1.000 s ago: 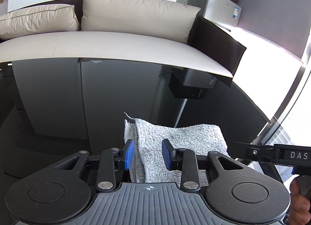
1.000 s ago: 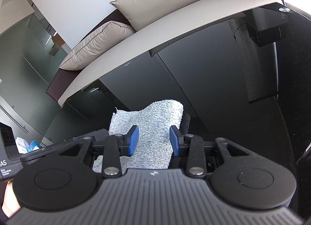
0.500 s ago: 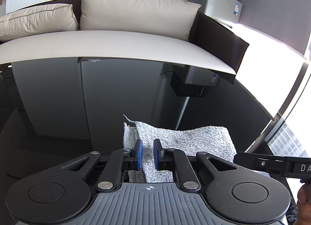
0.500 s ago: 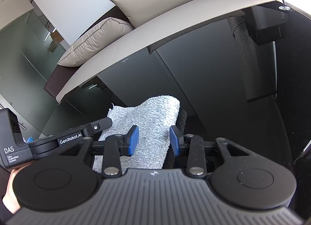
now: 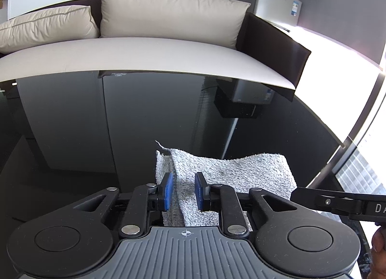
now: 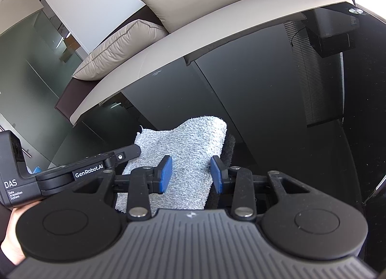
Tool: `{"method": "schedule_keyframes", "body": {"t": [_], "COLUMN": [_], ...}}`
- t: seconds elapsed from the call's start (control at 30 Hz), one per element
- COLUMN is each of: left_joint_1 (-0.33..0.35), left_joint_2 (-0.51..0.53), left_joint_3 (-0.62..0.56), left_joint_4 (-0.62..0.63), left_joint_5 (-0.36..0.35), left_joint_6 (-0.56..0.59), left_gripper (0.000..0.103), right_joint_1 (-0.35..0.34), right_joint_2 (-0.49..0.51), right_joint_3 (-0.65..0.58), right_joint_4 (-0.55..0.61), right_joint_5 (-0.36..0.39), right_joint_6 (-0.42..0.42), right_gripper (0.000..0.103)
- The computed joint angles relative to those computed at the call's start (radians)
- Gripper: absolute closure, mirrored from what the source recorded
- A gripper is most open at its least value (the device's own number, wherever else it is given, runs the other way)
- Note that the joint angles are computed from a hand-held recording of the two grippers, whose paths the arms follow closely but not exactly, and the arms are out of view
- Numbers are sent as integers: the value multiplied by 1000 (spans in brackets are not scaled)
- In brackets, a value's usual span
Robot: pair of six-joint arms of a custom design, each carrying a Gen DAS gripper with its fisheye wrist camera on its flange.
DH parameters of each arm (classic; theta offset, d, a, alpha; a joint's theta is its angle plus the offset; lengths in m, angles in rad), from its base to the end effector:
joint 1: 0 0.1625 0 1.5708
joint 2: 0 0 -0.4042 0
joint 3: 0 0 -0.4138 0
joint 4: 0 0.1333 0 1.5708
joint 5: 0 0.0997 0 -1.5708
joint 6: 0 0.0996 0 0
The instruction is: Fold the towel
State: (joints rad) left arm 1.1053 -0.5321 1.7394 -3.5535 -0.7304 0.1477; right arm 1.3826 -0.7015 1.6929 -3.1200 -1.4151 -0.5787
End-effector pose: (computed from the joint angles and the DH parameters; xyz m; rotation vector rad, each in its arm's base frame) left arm -0.0898 -0.6411 0.0031 0.2843 2.2422 -1.0538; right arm 0.0204 -0.6880 0.0464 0.6367 -2.8799 0.8691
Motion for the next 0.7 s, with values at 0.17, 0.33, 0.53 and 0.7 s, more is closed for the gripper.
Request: {"method": "schedule_keyframes", "body": {"t": [0.17, 0.33, 0.53, 0.7], "left_joint_1": [6, 10, 14, 14], "left_joint_2": [6, 8, 8, 12], "left_joint_3": [-8, -10, -10, -12], "left_joint_4": [-2, -7, -9, -23], "left_joint_5": [9, 15, 4, -3], "left_joint_6": [-3, -8, -7, 0], "left_gripper": [84, 82, 82, 94], "right_joint_1": [0, -1, -1, 0], "right_joint_2": [-2, -4, -7, -9], "right_joint_3": [0, 1, 3, 3], "right_joint_4": [4, 7, 11, 13], "right_joint_5": [-2, -2, -3, -7], "right_joint_6": [1, 2, 0, -1], "right_gripper": [66, 66, 66, 66]}}
